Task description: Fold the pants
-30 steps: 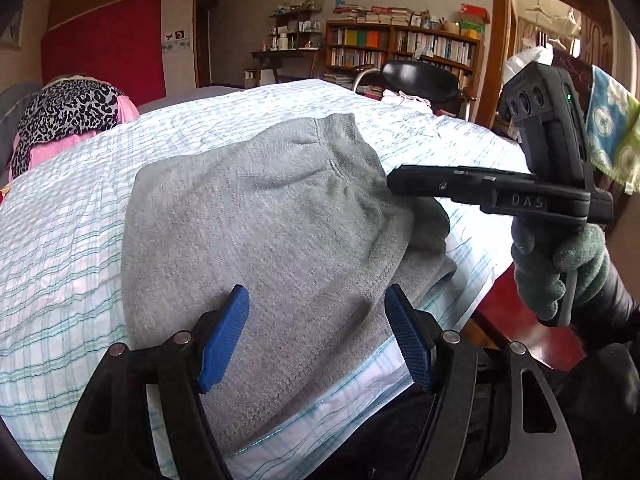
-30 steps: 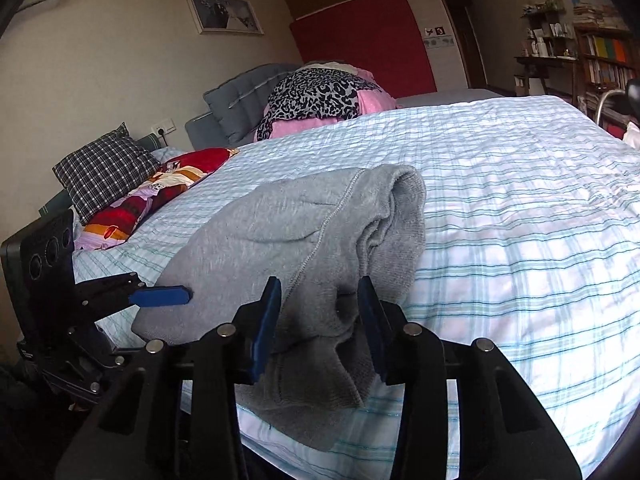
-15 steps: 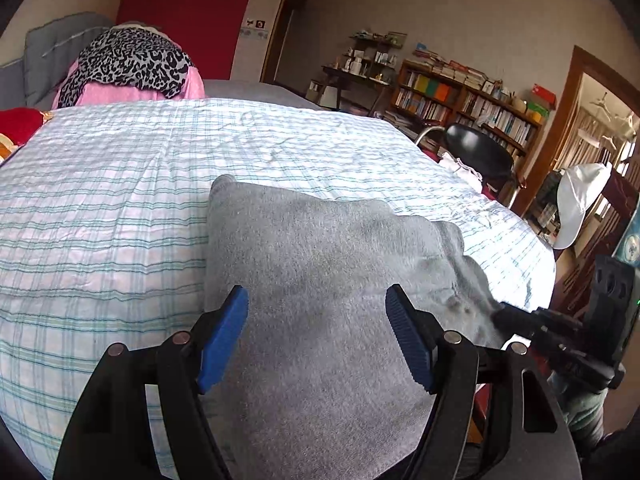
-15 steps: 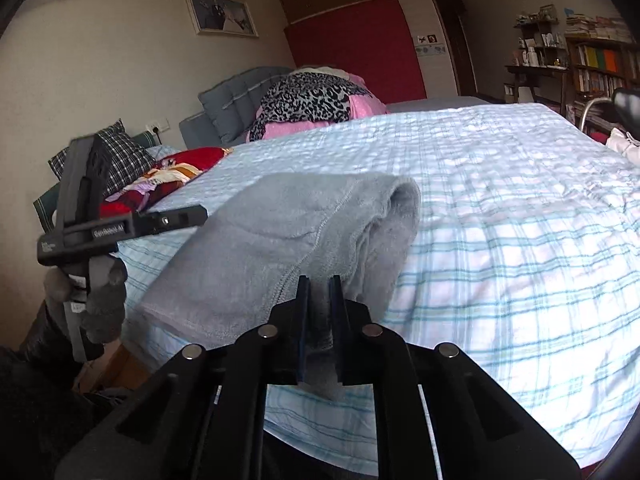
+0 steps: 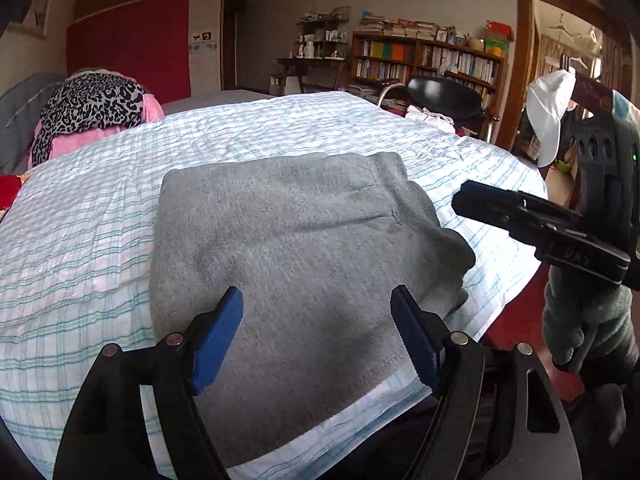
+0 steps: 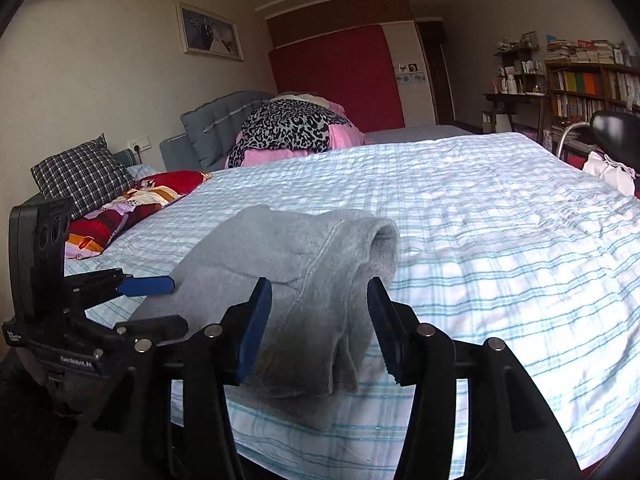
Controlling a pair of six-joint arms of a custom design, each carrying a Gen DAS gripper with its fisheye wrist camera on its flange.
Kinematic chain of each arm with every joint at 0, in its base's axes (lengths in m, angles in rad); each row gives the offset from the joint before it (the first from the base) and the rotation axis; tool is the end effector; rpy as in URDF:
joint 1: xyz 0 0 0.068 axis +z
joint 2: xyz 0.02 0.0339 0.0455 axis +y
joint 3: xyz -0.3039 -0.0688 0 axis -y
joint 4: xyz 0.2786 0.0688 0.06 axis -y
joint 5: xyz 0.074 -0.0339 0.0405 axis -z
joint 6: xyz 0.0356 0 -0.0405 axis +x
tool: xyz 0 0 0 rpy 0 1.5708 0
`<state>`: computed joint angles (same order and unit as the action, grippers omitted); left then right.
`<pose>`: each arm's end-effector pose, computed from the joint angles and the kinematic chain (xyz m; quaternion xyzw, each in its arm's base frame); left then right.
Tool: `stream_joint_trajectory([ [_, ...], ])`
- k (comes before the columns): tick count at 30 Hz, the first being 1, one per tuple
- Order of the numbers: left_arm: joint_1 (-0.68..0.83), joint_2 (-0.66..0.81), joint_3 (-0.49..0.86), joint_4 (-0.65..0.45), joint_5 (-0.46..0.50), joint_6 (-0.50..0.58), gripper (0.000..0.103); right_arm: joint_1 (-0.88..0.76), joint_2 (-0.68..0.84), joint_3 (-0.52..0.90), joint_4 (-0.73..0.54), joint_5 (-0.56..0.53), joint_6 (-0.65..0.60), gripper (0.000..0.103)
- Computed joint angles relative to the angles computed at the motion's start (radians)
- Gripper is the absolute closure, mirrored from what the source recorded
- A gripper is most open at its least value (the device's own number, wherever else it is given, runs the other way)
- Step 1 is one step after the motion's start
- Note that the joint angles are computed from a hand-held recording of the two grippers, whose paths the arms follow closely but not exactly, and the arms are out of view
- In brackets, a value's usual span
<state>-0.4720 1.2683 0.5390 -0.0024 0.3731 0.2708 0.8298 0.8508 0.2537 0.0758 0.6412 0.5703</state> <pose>0.2229 -0.1284 0.1911 0.3961 0.8088 -0.2087 0.3812 0.1323 0.1130 0.1839 0.0503 0.8349 0.0977 0.5394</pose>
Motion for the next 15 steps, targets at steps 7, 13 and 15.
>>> stream_joint_trajectory([
  [7,-0.033,0.065,-0.004,0.019,-0.033,0.007,0.027,-0.109,0.192,0.036,0.204,-0.203,-0.120,0.052],
  [13,-0.039,0.081,-0.020,0.052,-0.041,0.011,0.027,-0.249,0.302,0.029,0.287,-0.338,-0.107,0.052],
  [15,-0.041,0.087,-0.016,0.052,-0.043,0.011,0.027,-0.251,0.329,0.032,0.290,-0.327,-0.106,0.052],
])
